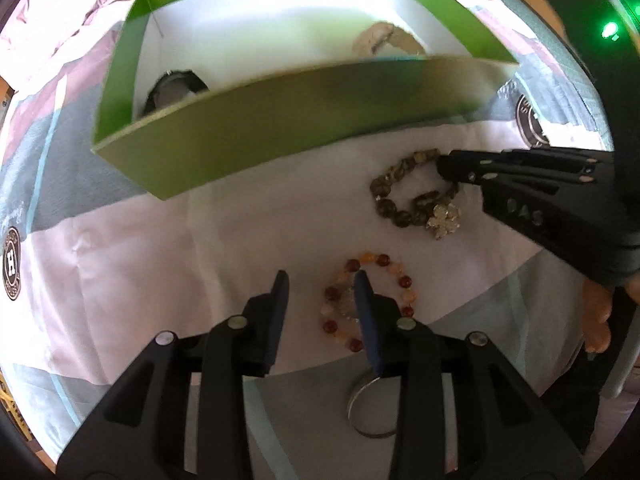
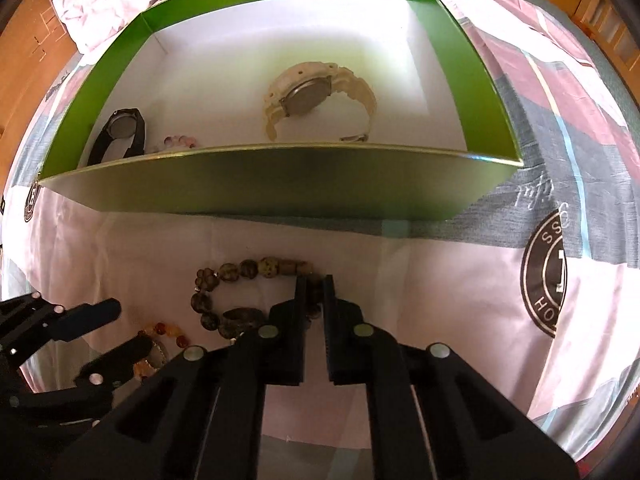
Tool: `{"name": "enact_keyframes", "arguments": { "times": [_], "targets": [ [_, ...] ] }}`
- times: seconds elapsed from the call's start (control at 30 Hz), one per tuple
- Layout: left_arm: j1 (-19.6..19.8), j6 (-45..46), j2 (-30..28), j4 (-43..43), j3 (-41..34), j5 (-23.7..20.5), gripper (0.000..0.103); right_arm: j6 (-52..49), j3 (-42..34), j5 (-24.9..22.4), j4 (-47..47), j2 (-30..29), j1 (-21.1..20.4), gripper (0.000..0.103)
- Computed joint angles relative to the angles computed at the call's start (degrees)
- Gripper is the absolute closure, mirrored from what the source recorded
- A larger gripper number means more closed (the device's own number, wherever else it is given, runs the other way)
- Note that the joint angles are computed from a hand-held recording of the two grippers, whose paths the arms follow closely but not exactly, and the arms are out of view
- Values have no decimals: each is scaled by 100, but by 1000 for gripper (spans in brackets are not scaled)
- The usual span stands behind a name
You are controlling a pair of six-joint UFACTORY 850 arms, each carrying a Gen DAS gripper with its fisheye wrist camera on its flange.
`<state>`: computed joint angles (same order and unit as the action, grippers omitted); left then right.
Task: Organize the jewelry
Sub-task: 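Grasp the red-orange bead bracelet with the left tool while the right tool grasps the dark wooden bead bracelet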
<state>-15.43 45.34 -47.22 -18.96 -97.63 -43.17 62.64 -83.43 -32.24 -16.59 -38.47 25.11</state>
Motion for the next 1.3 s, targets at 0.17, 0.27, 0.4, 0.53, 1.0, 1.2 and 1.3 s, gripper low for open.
{"name": "enact_keyframes", "arguments": {
  "times": [0.17,0.27,0.4,0.53,1.0,1.2,1.3],
  "targets": [
    [-4,-166,-30,4,-28,96,72,26,189,52,4,143,-53,96],
    [41,-462,-74,148,-124,198,90,83,243,56,-34,177,-78,96],
    [206,-851,-213,110,-444,84,91,109,344,81,-54,238,-95,95],
    [358,-796,-252,-167,-642,-54,90,129,343,51,-86,228,-63,95],
    [189,-800,-302,211,-401,40,71,385,546,272,-192,361,-179,78],
    [41,-841,-185,260,-80,377,66,435,276,13,-398,146,-60,78],
    [-15,-977,-103,386,46,562,78,400,112,-23,-351,35,-22,85]
  ]
}}
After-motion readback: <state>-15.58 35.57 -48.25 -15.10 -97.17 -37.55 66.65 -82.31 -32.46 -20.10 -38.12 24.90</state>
